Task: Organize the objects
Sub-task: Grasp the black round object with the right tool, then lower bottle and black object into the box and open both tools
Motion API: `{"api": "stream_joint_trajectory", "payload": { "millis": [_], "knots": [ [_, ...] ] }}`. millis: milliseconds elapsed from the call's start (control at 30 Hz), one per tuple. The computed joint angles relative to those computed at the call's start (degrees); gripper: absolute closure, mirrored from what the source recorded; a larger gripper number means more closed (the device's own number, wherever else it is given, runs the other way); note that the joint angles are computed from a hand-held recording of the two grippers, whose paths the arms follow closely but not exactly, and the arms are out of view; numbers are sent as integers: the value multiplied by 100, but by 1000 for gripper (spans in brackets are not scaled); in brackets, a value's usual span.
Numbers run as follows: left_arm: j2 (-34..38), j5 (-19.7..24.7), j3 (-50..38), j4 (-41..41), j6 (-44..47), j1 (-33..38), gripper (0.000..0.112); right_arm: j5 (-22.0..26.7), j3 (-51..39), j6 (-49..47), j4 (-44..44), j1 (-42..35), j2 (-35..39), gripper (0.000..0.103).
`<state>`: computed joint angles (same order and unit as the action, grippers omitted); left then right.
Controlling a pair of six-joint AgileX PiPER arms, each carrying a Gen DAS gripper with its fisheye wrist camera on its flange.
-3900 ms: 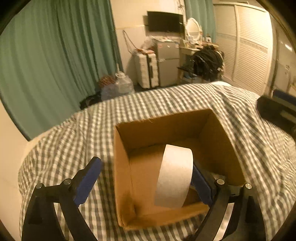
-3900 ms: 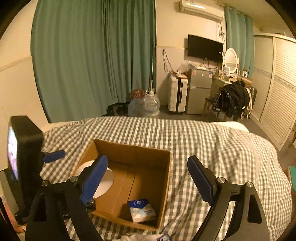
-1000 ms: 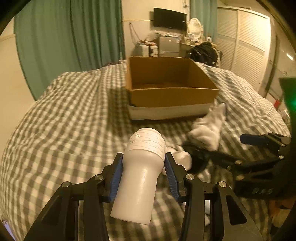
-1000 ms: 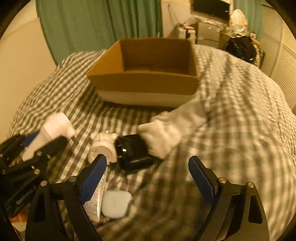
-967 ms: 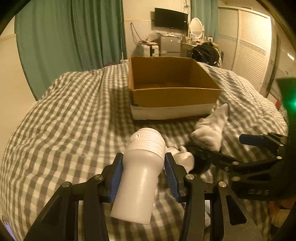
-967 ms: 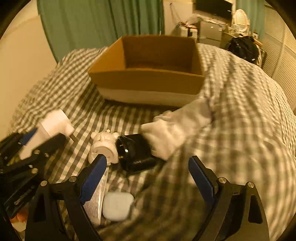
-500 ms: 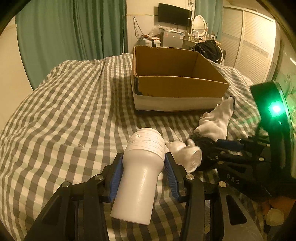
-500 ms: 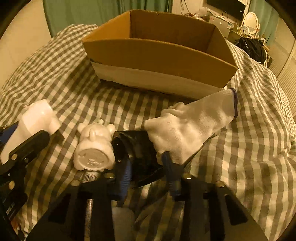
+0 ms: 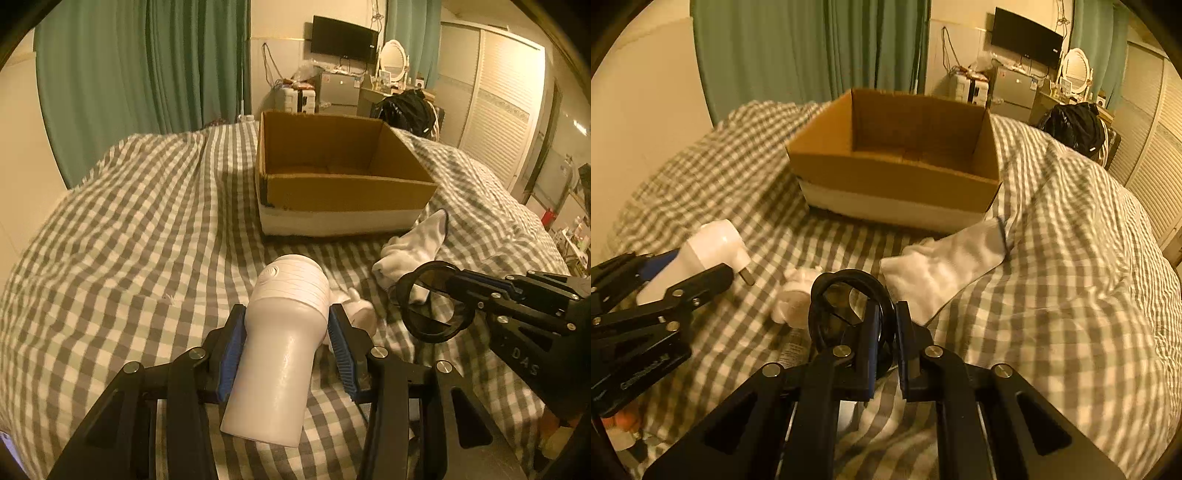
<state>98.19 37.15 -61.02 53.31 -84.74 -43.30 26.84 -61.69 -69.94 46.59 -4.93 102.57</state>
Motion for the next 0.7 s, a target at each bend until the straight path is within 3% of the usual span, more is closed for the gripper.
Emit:
{"api": "stream_joint_trajectory", "payload": {
  "millis": [367, 700],
  "knots": [
    [-85, 191, -844, -383, 987, 147, 67, 567, -443, -69, 129, -221, -595, 95],
    [281, 329, -2215, -708, 2158, 598, 67, 1040, -1884, 347, -65, -149, -379, 95]
  ]
}}
